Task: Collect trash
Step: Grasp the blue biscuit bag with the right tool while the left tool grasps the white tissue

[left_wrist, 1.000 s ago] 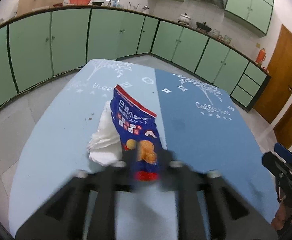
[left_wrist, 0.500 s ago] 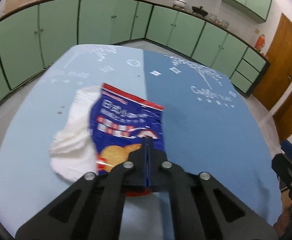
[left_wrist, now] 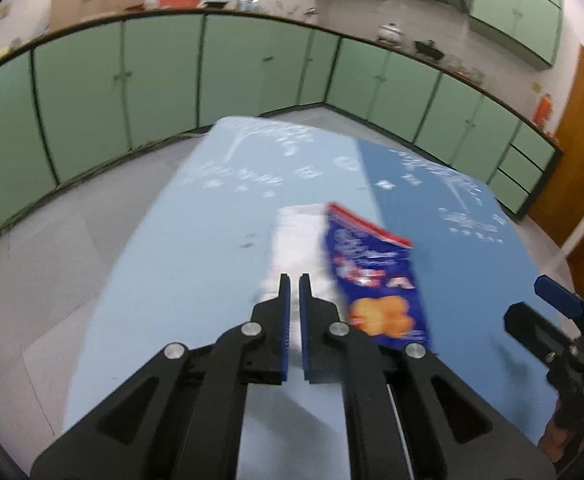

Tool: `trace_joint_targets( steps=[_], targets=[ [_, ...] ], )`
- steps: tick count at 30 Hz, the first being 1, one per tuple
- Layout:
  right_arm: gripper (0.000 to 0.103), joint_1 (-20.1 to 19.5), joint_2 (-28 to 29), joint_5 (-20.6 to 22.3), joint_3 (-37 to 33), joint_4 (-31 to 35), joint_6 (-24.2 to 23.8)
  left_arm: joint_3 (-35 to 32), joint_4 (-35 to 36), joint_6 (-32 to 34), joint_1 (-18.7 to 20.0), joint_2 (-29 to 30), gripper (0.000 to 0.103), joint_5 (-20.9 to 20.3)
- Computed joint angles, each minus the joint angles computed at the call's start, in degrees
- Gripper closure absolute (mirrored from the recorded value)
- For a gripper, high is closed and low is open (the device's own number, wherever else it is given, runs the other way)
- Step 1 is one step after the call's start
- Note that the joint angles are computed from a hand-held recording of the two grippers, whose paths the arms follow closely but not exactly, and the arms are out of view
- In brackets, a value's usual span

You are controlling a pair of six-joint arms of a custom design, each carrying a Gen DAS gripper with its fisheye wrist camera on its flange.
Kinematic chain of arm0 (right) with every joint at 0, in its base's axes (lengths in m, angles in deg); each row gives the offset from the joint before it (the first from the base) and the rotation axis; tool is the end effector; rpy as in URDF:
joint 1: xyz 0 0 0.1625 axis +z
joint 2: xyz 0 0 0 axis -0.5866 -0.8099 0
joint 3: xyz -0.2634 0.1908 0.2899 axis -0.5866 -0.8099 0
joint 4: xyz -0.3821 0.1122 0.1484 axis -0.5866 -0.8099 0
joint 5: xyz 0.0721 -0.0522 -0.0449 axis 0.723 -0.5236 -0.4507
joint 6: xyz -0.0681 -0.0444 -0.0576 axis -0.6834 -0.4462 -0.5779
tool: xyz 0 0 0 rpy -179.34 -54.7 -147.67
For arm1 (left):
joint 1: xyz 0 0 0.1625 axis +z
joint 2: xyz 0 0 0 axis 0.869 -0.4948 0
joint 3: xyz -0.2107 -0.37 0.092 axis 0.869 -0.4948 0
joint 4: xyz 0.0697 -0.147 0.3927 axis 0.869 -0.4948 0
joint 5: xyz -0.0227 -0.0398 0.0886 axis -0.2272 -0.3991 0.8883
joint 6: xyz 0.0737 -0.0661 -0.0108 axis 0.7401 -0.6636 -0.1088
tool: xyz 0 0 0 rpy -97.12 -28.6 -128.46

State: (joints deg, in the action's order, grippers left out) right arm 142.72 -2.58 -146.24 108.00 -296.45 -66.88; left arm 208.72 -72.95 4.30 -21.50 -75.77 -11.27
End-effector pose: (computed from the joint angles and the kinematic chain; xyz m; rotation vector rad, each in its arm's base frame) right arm 0.2439 -0.4410 0.0509 1.0005 -2.4632 0.8488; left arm -0.1254 -0.3880 0.2246 -0.0328 2.2139 -1.1313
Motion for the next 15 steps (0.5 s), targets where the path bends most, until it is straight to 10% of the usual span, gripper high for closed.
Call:
trace_joint_targets(
  steps=[15],
  targets=[
    [0.018,2.42,8.99,-8.83,-8.71,10.73,7.29,1.62,-1.61,2.84,3.43,-4.21,0.088,-2.05]
  ],
)
